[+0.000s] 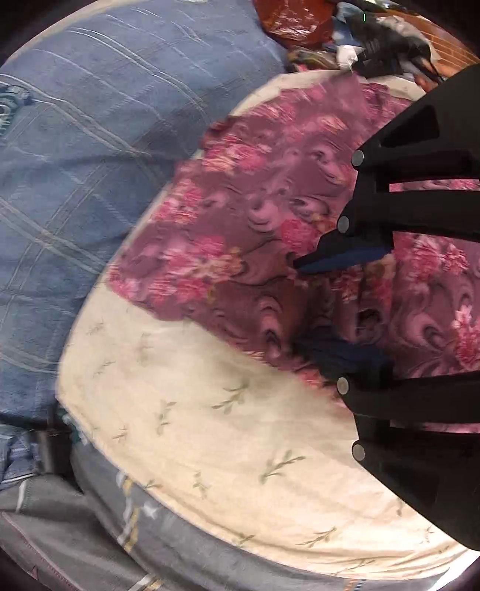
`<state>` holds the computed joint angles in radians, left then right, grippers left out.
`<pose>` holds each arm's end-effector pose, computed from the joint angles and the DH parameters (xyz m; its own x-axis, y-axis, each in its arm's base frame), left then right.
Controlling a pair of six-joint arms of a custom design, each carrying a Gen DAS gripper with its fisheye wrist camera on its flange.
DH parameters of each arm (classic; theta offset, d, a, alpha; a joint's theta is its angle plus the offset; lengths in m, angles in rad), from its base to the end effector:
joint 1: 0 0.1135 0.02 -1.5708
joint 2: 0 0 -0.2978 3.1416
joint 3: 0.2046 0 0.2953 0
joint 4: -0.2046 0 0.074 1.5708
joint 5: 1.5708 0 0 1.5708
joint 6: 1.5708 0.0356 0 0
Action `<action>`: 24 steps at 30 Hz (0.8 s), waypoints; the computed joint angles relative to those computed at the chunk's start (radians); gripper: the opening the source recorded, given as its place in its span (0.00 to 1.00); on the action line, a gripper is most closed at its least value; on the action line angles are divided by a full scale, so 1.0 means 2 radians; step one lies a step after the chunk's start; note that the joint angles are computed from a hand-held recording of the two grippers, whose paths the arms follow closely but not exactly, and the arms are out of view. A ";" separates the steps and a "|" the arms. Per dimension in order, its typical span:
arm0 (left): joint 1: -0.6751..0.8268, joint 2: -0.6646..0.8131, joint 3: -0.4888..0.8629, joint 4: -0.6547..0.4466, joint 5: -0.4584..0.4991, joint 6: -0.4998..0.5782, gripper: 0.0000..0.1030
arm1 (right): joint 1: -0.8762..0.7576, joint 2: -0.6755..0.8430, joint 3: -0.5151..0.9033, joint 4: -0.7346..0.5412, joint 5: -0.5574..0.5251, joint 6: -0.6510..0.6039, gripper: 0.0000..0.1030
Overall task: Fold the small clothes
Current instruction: 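Grasp the garment edge with the right gripper and fold it inward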
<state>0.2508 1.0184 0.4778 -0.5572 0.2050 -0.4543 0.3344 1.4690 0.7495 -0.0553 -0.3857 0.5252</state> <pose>0.1879 0.0407 0.1727 -0.7077 -0.6248 -0.3298 -0.5160 0.7760 -0.3628 0.3009 0.1187 0.1895 -0.8515 0.1959 -0.4863 -0.1515 0.7960 0.5860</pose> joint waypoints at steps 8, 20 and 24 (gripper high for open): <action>0.007 -0.092 0.031 -0.078 0.028 0.033 0.40 | -0.027 -0.105 -0.068 0.024 0.007 0.015 0.27; -0.068 -0.014 -0.006 0.019 -0.018 0.012 0.50 | 0.054 -0.063 -0.097 0.068 0.084 -0.055 0.34; 0.006 -0.072 -0.017 -0.040 0.048 0.035 0.50 | 0.050 -0.079 -0.082 0.010 0.079 -0.064 0.34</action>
